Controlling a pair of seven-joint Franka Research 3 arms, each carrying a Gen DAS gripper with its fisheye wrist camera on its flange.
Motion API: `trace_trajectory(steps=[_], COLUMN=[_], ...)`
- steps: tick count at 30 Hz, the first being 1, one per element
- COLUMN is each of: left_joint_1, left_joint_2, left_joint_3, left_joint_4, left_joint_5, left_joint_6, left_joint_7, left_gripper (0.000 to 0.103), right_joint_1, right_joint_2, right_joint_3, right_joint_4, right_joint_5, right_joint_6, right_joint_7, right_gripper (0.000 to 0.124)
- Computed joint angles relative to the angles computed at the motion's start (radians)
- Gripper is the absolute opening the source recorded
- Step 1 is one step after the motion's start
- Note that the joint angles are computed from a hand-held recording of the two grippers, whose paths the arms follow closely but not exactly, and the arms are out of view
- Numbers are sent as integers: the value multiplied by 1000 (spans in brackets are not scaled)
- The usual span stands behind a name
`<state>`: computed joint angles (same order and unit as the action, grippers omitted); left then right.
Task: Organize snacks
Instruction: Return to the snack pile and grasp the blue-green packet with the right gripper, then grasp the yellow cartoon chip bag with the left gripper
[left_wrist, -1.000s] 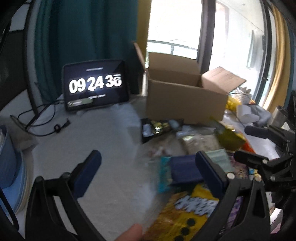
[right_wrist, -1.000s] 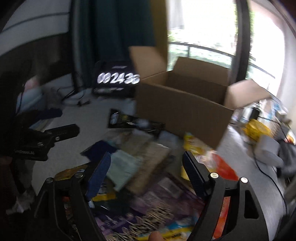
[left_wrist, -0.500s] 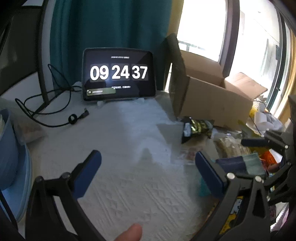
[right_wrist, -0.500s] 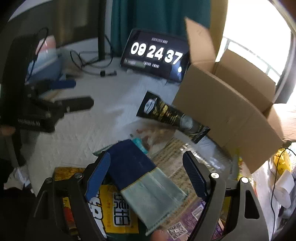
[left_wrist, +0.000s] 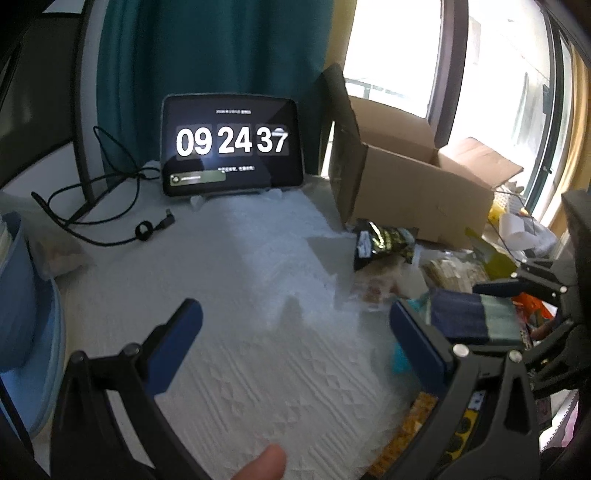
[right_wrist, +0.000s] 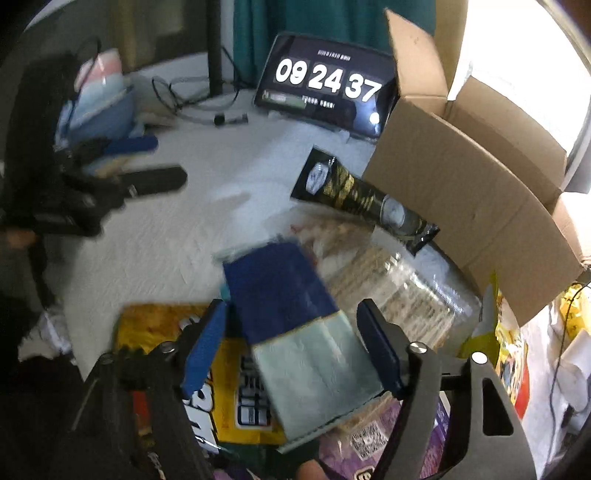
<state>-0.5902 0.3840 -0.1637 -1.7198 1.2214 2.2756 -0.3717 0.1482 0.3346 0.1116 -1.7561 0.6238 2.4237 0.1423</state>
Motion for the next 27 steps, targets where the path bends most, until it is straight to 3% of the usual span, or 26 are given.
trace_trajectory(steps=[2,3,5,7,11,15,20,27], left_joint_1=[-7,-11,-19,-25,-40,-52,-82,-115], left_joint_2=[-2,-2,-4,-3,12,52,137,234], left_joint_3=[-2,-4,-8,-13,-23,-27,-18,12], left_joint_4=[2,3,5,10,31,75,167,281], left_joint_5=[5,7,11,9,4,-9,-74,-226], left_joint_6=[-6,-9,-17,-22,-5,71,161,166], left_joint_7=[-3,-3,1,12,42,88,229,447], left_gripper=[102,102,102,102,102,102,102,102], right_joint_1=[4,4,1,-3,-27,-39,-47,-57], right_joint_2=[-16,-20,-33,-43,-72,-121,-176,-218], right_joint_3=[8,9,12,12,20,10,-19,-63], right_joint_4=[-46,-56,-68,-75,-93,-137,-195,-238], right_joint_5=[22,29,51,75,180,278,366,442], right_joint_6=[83,96,106,120,137,163,178,178], right_joint_7=[-31,-32,-23,-20,-54,-97,-142,-167], right_gripper=[75,74,59,56,56,56,56,56])
